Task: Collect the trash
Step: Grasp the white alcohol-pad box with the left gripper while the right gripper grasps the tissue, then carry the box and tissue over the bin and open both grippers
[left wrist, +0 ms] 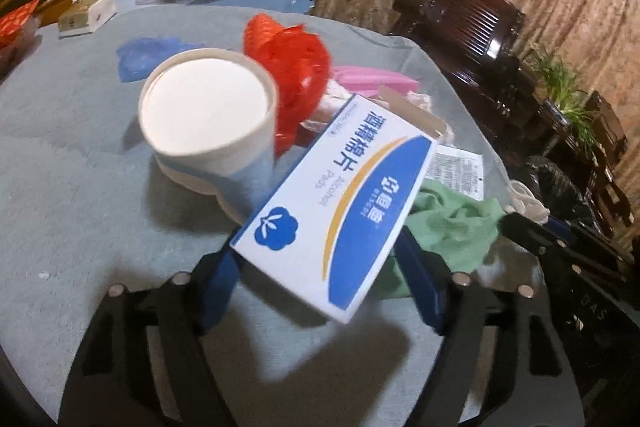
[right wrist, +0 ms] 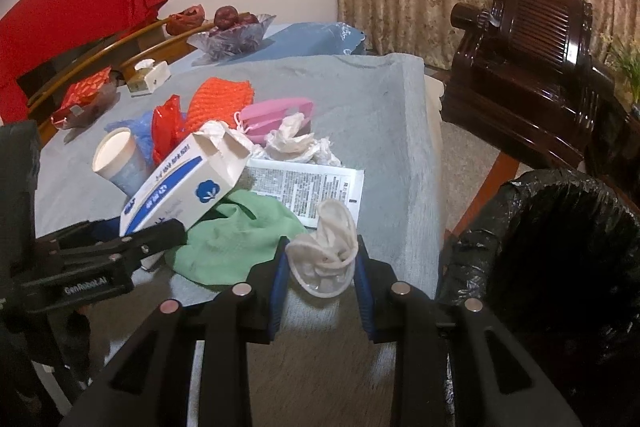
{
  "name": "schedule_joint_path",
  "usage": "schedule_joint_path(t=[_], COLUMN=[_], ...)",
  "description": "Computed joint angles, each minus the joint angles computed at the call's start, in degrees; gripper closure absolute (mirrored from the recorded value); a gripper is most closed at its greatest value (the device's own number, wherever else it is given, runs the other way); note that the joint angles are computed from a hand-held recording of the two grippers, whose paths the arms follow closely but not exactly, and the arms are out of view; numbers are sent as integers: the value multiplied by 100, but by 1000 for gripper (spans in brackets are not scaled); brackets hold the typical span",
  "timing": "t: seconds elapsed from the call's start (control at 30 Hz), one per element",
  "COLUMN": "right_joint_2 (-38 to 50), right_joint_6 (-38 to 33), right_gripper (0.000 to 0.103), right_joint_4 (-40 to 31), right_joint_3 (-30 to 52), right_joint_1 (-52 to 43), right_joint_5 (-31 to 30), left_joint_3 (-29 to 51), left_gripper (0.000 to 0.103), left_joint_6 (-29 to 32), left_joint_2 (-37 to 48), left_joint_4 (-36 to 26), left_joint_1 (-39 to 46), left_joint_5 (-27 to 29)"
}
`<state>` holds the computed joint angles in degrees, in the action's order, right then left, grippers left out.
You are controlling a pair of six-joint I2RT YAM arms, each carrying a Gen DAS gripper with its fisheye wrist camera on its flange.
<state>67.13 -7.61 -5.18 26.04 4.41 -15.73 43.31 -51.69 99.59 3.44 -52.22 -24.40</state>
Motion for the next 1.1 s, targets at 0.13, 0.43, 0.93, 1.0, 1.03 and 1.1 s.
schedule_joint_path(t=[0.13,0.43,0.93,1.0,1.03,1.1], right_joint_2=[-204,-648,-723,-866,-917,-1079], right_joint_6=[-19,-131,-271,-275,-278,-313], right_gripper=[73,73,73,74,74,74], right_joint_4=[-138,-501,-718,-838,-890,-1041], right_joint_3=[66,208,217,265,292,363], right_joint_1=[-108,-242,-471,-542,-575,-679], right_joint_5=[-121,-191,-437,-547,-594,-727], left_joint_3=[28,548,1165,1342,1356,1466], left_gripper=[39,41,46,46,47,47], left_joint_6=[-132,-1055,-1042,-1045,-1094,-1214], left_joint_2=[3,12,126,72,24,-26], left_joint_4=[13,-1069,-1647,-1936,-2023,-2241], left_joint_1=[-180,-863,-768,-773,-800,-890], left_joint_5=[-134,-511,-585,-673,-720,-832])
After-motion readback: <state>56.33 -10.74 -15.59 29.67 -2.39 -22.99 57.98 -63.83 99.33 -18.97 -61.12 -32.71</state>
